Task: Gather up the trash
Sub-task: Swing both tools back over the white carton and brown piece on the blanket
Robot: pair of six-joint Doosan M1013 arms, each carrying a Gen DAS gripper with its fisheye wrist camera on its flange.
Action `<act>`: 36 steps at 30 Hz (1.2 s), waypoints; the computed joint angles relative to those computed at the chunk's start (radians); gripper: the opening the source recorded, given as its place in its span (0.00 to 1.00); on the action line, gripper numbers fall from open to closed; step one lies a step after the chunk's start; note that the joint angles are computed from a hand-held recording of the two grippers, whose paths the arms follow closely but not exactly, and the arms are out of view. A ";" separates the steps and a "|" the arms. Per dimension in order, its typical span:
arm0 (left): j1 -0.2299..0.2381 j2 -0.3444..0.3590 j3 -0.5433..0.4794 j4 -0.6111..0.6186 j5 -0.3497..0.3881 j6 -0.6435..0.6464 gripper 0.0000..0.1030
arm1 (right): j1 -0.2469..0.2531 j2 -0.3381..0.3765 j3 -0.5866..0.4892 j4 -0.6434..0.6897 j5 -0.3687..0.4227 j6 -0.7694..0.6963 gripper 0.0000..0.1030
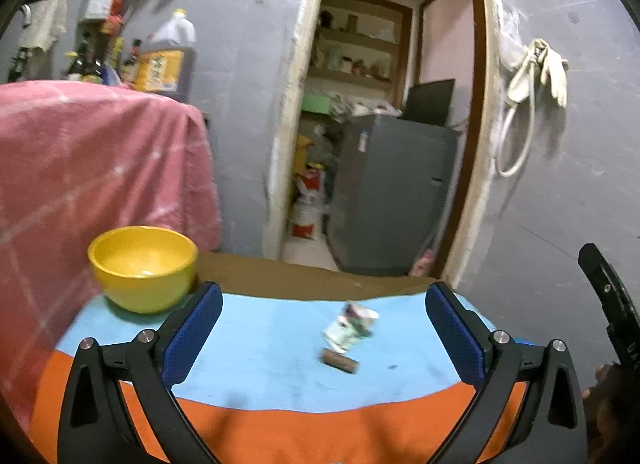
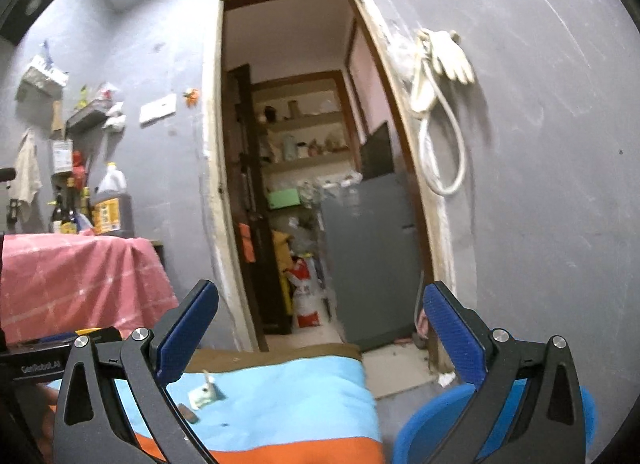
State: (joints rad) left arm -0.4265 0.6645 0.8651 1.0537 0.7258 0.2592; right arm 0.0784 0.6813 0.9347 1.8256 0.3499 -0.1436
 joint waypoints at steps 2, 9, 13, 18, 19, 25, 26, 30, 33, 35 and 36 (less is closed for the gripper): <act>-0.004 -0.010 0.024 0.066 0.023 -0.055 0.97 | 0.008 0.001 -0.001 0.003 0.009 -0.021 1.00; 0.006 -0.033 0.079 0.157 0.054 -0.148 0.97 | 0.031 0.001 0.008 0.039 0.034 -0.129 1.00; 0.007 -0.041 0.101 0.174 0.069 -0.173 0.97 | 0.041 0.009 -0.006 -0.048 0.042 -0.082 1.00; 0.009 -0.042 0.109 0.179 0.082 -0.183 0.97 | 0.050 0.026 -0.041 -0.242 0.053 0.079 1.00; 0.011 -0.041 0.109 0.176 0.082 -0.181 0.97 | 0.052 0.029 -0.048 -0.283 0.055 0.109 1.00; 0.015 -0.031 0.096 0.141 0.089 -0.139 0.97 | 0.052 0.037 -0.067 -0.421 0.072 0.223 1.00; 0.017 -0.027 0.089 0.126 0.091 -0.120 0.97 | 0.052 0.040 -0.075 -0.457 0.075 0.260 1.00; 0.024 -0.007 0.051 0.024 0.099 -0.016 0.97 | 0.051 0.062 -0.126 -0.677 0.100 0.499 1.00; 0.037 0.017 0.000 -0.118 0.106 0.125 0.97 | 0.048 0.087 -0.182 -0.846 0.156 0.694 1.00; 0.046 0.040 -0.047 -0.221 0.127 0.237 0.97 | 0.046 0.110 -0.233 -0.967 0.205 0.840 1.00; 0.050 0.052 -0.071 -0.277 0.137 0.294 0.97 | 0.045 0.126 -0.267 -1.031 0.240 0.921 1.00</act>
